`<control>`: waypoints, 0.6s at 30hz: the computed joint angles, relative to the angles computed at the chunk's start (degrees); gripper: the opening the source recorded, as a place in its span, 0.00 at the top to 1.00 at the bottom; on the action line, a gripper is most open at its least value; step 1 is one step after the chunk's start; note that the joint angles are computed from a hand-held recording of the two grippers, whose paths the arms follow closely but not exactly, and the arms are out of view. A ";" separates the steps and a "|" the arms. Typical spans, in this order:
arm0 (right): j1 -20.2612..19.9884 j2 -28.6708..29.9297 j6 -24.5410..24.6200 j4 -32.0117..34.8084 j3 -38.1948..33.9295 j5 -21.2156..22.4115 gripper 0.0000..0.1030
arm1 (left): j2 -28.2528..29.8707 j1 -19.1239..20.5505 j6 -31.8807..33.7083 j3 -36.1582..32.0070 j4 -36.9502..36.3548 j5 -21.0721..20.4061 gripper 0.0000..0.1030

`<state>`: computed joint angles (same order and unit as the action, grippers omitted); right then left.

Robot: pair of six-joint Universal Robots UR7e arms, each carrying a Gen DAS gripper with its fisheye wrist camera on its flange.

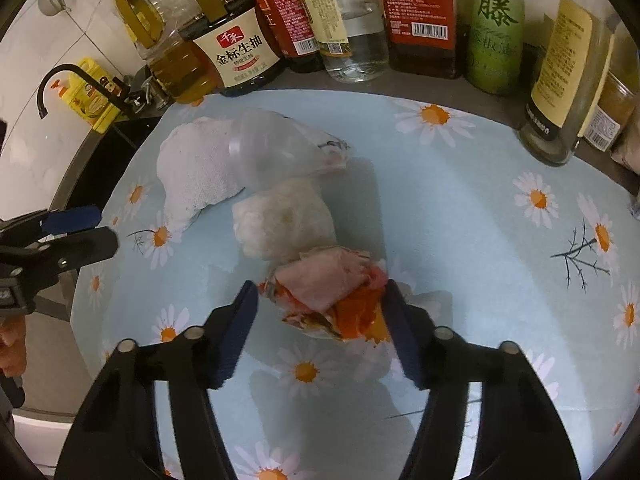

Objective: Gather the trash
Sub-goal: 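Close the right gripper on the pink and orange wrappers, then grasp the white cloth with the left gripper while the right holds the wrappers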

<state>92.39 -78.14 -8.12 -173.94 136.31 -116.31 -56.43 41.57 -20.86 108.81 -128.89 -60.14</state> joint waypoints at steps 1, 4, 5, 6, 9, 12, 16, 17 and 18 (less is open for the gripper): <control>-0.04 -0.14 -0.19 0.03 0.04 0.18 0.43 | 0.36 0.13 0.06 -0.24 -0.07 -0.01 0.26; -0.08 -0.68 -0.79 -0.23 0.42 0.37 0.45 | 1.54 0.50 0.17 -1.07 -0.36 -0.16 0.26; -0.19 -1.04 -0.89 -0.29 0.66 0.69 0.45 | 1.90 0.57 0.35 -1.32 -0.53 -0.13 0.26; -0.26 -1.26 -0.87 -0.27 0.79 0.94 0.46 | 2.13 0.63 0.53 -1.48 -0.67 -0.03 0.26; -0.48 -2.52 -0.70 -0.46 1.75 1.68 0.46 | 3.28 0.91 0.75 -2.63 -0.73 0.06 0.26; -0.93 -4.05 -0.35 0.12 2.68 2.75 0.46 | 4.69 1.03 1.08 -4.15 -0.66 -0.01 0.26; -2.42 -6.25 0.32 0.64 4.49 4.88 0.46 | 6.90 1.20 1.16 -6.22 -0.48 0.12 0.26; -2.63 -6.57 0.43 0.68 4.82 5.07 0.46 | 7.60 1.20 0.95 -6.92 -0.02 0.26 0.26; -3.06 -7.20 0.40 0.61 5.42 5.65 0.46 | 8.17 1.25 0.88 -7.48 0.28 0.38 0.26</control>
